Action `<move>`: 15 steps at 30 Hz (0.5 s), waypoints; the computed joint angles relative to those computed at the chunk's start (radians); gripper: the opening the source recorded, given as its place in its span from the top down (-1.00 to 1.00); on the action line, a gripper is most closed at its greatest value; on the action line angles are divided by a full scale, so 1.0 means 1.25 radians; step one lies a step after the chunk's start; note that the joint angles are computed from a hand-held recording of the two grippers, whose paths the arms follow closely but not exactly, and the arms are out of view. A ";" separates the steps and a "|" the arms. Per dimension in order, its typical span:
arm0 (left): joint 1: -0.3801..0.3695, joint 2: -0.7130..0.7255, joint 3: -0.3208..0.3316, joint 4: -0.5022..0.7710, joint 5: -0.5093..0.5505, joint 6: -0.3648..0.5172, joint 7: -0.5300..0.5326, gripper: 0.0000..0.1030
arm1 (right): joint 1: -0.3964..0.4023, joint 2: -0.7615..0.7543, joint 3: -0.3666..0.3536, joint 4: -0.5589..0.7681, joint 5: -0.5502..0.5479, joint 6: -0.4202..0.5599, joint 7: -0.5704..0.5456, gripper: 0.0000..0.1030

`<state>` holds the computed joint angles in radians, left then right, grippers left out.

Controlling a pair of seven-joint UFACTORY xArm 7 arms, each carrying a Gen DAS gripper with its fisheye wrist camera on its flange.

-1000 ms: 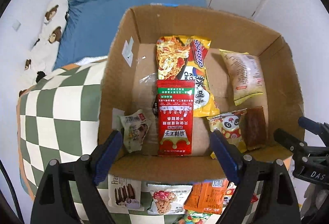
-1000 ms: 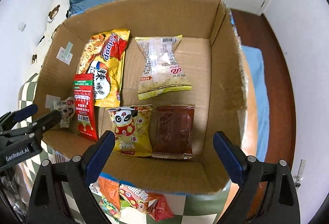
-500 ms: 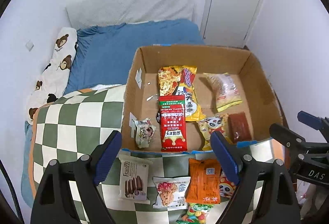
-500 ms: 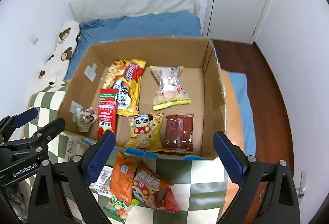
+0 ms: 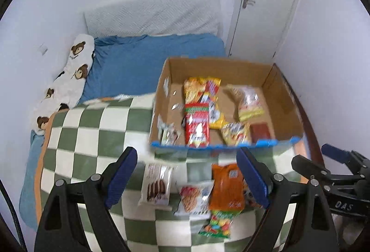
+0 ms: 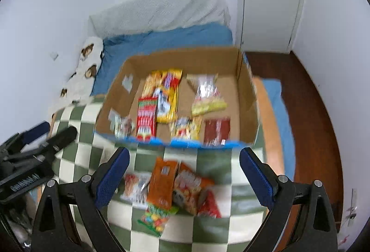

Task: Organize snacks
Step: 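Move both tools back over the remaining snacks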

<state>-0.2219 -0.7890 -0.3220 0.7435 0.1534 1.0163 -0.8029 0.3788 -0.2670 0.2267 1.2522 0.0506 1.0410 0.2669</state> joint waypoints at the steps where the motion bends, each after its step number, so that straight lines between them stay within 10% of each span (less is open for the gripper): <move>1: -0.005 -0.010 -0.004 -0.017 -0.004 0.014 -0.004 -0.70 | 0.003 -0.009 -0.004 -0.020 0.017 0.004 0.000 -0.90; 8: -0.053 -0.058 0.026 -0.169 -0.085 0.068 -0.042 -0.70 | 0.030 -0.047 -0.034 -0.200 0.204 -0.047 -0.001 -0.82; 15: -0.045 -0.090 0.080 -0.266 -0.091 0.094 -0.007 -0.70 | 0.059 0.055 0.012 -0.221 0.173 -0.126 0.038 -0.61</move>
<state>-0.2786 -0.9010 -0.2220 0.4115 0.0395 1.1333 -0.8115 0.4523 -0.1978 0.2422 0.9757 0.2666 0.8837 0.3143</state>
